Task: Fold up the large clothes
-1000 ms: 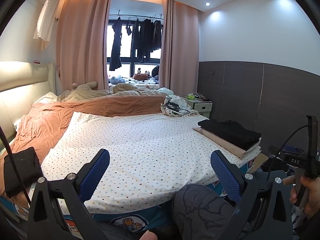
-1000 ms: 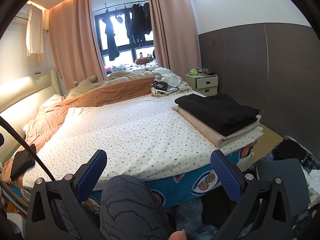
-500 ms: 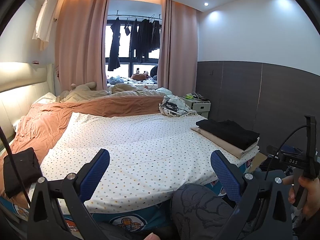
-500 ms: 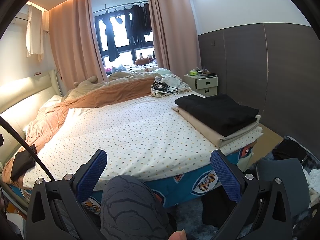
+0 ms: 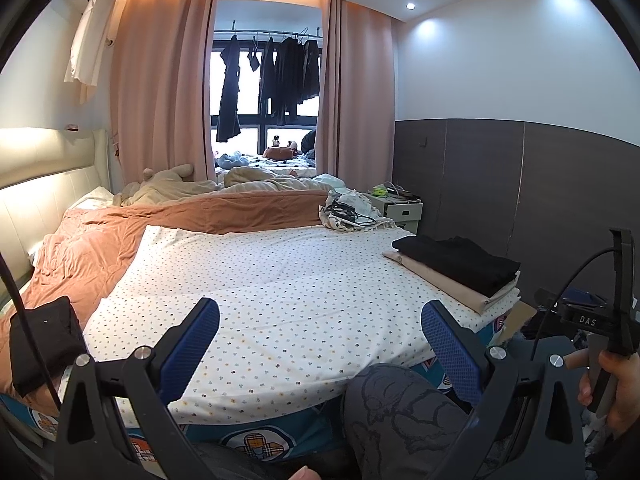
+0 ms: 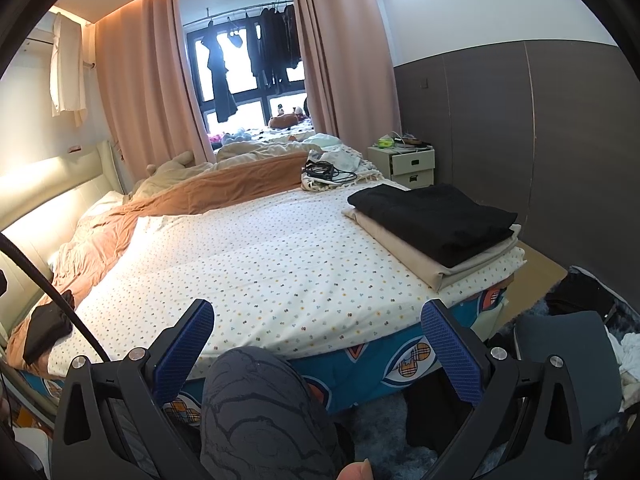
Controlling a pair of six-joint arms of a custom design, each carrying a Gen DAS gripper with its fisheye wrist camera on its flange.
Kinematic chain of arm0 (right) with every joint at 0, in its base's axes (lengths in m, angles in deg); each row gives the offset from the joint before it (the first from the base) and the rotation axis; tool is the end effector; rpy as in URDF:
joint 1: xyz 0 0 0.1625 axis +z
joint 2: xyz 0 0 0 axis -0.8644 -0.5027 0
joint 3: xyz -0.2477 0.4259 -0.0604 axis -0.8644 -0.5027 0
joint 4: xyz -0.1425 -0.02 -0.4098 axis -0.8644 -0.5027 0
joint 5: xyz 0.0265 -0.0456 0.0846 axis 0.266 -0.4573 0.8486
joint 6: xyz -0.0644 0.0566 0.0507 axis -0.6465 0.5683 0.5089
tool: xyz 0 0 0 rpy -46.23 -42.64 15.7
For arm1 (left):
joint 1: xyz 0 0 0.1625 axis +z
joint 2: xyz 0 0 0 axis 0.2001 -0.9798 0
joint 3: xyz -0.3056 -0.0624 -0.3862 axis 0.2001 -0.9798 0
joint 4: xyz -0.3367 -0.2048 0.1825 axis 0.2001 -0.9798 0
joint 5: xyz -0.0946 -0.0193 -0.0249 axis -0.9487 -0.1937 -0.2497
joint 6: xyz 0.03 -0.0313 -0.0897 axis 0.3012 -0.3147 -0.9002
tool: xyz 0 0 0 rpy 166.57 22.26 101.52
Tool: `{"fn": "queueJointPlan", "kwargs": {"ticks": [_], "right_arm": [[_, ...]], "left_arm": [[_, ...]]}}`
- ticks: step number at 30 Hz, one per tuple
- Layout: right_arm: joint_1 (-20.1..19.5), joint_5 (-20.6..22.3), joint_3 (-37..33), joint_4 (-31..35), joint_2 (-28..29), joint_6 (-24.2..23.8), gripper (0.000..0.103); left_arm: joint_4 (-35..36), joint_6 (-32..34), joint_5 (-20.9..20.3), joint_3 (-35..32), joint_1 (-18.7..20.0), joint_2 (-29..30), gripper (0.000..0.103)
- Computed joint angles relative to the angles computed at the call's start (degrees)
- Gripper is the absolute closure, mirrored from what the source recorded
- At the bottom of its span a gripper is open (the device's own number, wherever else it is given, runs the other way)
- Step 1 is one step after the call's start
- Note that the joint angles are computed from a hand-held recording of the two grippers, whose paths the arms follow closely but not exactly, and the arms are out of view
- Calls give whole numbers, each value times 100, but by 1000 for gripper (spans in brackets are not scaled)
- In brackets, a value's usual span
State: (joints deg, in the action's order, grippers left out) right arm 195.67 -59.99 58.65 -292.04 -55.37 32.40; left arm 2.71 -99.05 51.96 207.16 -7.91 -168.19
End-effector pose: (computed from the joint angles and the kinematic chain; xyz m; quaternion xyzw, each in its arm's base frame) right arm 0.3882 -0.2878 0.1532 0.2489 -0.8157 0.4823 0.2002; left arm -0.1941 -0.2416 0.4145 0.1673 0.7421 -0.5617 0.3252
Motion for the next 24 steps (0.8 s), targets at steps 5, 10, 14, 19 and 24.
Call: {"fn": "queueJointPlan", "kwargs": {"ticks": [5,10,14,19,24], "right_arm": [[0,2,22,-27,-13,-31,0],[21,-14,34,-37,-10,-21,0],[26,-22,33,-42,-8,-39,0],[24,-20,40,-56,-2,-39,0],[29,-21,44,-36,-11,-18,0]], "left_arm": [[-38,65,-4,4,-15,-28,0],[-17,73,-16,6,-49,-50,0],[-10,58,-25,9,-60,-51,0],[69,-15,-51,-1,-98,-55,0],[76,-13,-52,-10,-106,-57,0]]}}
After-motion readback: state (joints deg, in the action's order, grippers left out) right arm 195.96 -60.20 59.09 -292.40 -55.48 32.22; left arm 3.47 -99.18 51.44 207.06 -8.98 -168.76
